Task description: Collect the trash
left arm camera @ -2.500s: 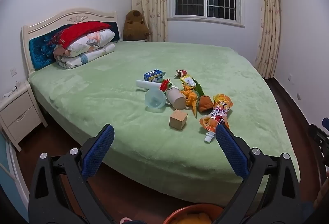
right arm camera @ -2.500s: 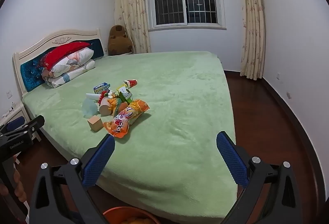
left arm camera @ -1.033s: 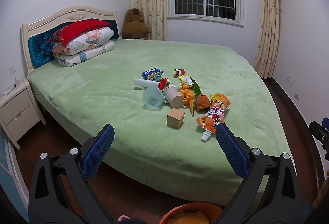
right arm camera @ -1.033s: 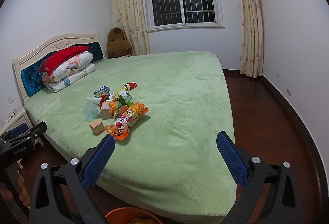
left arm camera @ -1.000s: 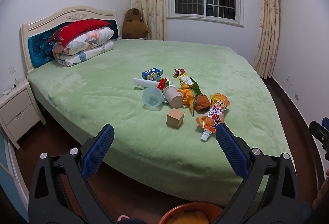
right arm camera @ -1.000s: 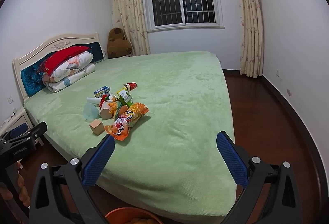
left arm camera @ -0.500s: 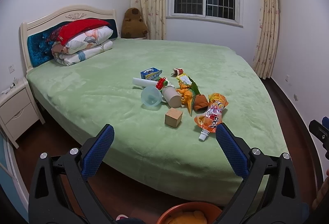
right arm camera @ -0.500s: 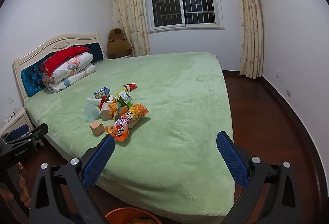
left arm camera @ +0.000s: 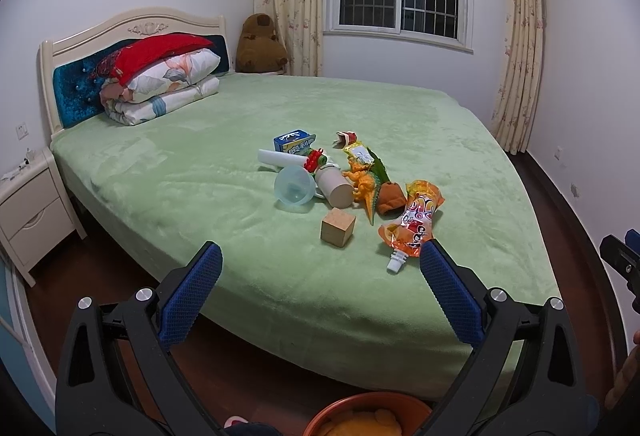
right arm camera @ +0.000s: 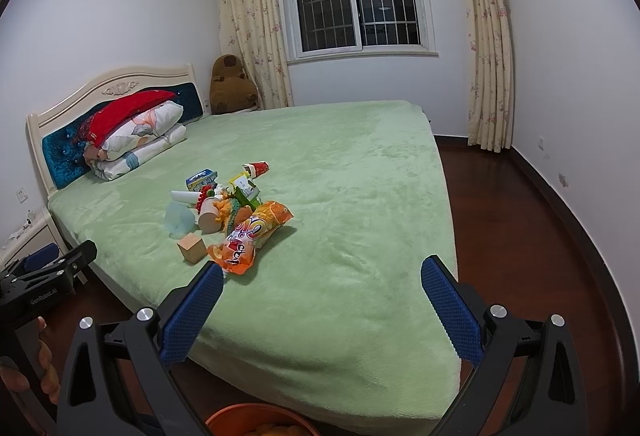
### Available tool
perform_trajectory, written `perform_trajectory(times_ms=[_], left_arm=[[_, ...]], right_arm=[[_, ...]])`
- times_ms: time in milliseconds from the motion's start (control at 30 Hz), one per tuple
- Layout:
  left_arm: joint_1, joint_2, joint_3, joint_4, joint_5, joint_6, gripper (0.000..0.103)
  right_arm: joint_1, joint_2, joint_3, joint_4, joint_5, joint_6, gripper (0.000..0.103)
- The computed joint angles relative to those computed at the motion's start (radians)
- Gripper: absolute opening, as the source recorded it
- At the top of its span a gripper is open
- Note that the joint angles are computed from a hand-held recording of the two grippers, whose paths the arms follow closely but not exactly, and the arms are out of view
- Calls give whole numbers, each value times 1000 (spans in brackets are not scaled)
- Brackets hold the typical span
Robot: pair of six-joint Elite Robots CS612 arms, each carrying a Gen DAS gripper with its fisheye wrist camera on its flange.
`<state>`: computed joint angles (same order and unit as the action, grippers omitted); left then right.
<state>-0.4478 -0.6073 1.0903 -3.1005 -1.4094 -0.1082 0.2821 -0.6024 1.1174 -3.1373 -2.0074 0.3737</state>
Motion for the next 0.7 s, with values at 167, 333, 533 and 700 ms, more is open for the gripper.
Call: perform_trajectory(times_ms=[167, 333, 533, 700], left_arm=[[0, 0, 1, 3, -3, -1, 97], [2, 2, 0, 9, -8, -1, 97], [8, 11, -19, 39, -22, -5, 97], [12, 28, -46, 73, -36, -11, 97]], right_arm=[[0, -1, 1, 1, 1, 1, 97], [0, -1, 1, 3, 3, 2, 97], [4, 0, -1, 15, 4, 9, 97], [-1, 8, -10, 33, 17, 19, 97]])
